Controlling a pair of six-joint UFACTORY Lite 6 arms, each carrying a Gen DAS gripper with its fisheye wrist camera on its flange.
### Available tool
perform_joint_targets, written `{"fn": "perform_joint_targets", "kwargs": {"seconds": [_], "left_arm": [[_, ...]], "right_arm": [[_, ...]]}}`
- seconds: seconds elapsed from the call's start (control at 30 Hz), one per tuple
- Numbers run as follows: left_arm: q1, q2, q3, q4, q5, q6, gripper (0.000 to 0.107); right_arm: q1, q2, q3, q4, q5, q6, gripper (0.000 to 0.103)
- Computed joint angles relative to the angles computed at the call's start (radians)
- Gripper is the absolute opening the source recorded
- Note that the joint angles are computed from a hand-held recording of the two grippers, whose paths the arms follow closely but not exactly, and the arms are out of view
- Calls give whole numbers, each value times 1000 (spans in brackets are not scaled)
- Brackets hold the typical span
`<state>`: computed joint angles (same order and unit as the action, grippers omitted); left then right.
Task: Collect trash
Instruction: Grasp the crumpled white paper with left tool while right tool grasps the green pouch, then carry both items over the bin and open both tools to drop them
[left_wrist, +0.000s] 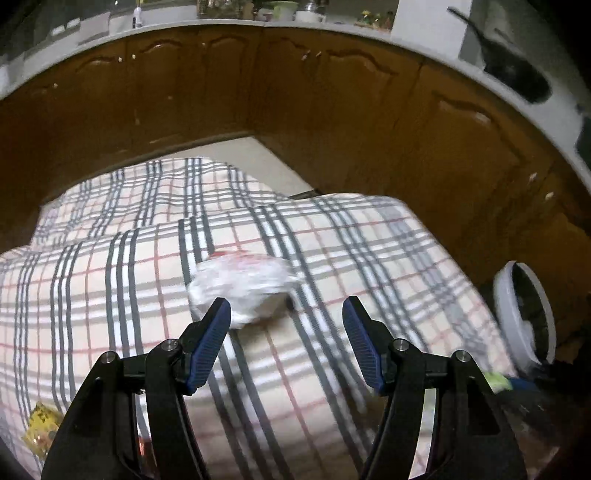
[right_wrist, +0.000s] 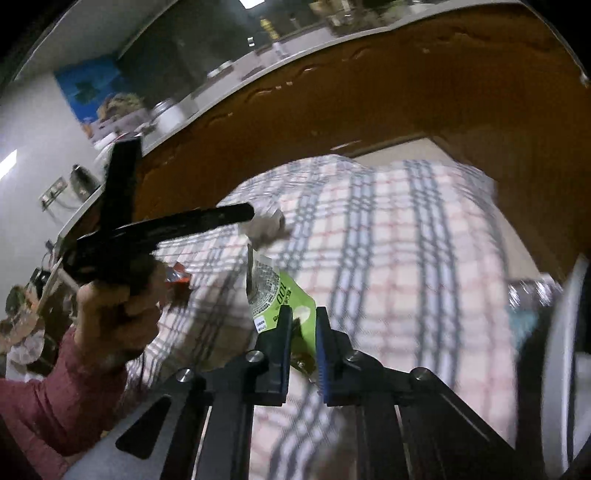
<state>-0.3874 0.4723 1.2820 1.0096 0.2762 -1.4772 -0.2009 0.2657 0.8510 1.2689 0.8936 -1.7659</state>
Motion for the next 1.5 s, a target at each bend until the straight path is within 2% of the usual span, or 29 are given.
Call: {"fn": "perform_joint_targets", "kwargs": {"seconds": [0.1, 0.13, 0.2, 0.23, 0.27, 0.33, 0.5, 0.63, 0.73, 0.8, 1.07, 1.23, 1.5], "left_arm": [[2, 52, 36, 58, 30, -77, 64], [6, 70, 45, 74, 41, -99, 60], [25, 90, 47, 82, 29, -111, 30], [40, 98, 45, 49, 5, -84, 12], [53, 94, 29, 58, -23, -100, 9], [62, 54, -32, 186, -51, -237, 3], [30, -109, -199, 526, -45, -581, 3], [-19, -240, -308, 643, -30, -716, 3], [-82, -329, -375, 633, -10, -733, 3], [-137, -363, -392, 595, 11, -715, 3], [-278, -406, -394, 525, 41, -693, 3], [-355, -388, -330, 439, 71, -597, 3], [-468, -232, -112, 312, 90, -448, 3]], "right_arm": [[-38, -23, -46, -13, -6, -21, 11], [-38, -34, -61, -13, -15, -28, 11], [-21, -40, -71, -6, -35, -37, 12], [-7, -46, -77, 5, -50, -48, 12], [4, -53, -82, 14, -61, -55, 12], [32, -69, -89, 37, -81, -61, 11], [1, -105, -124, 59, -51, -85, 10], [-74, -123, -136, 83, -4, -91, 9], [-143, -154, -146, 82, 33, -84, 9], [-185, -168, -150, 72, 57, -82, 4], [-348, -248, -178, 24, 134, -76, 3], [-463, -273, -160, -5, 210, -68, 3], [-652, -208, -45, -43, 299, -55, 3]]}}
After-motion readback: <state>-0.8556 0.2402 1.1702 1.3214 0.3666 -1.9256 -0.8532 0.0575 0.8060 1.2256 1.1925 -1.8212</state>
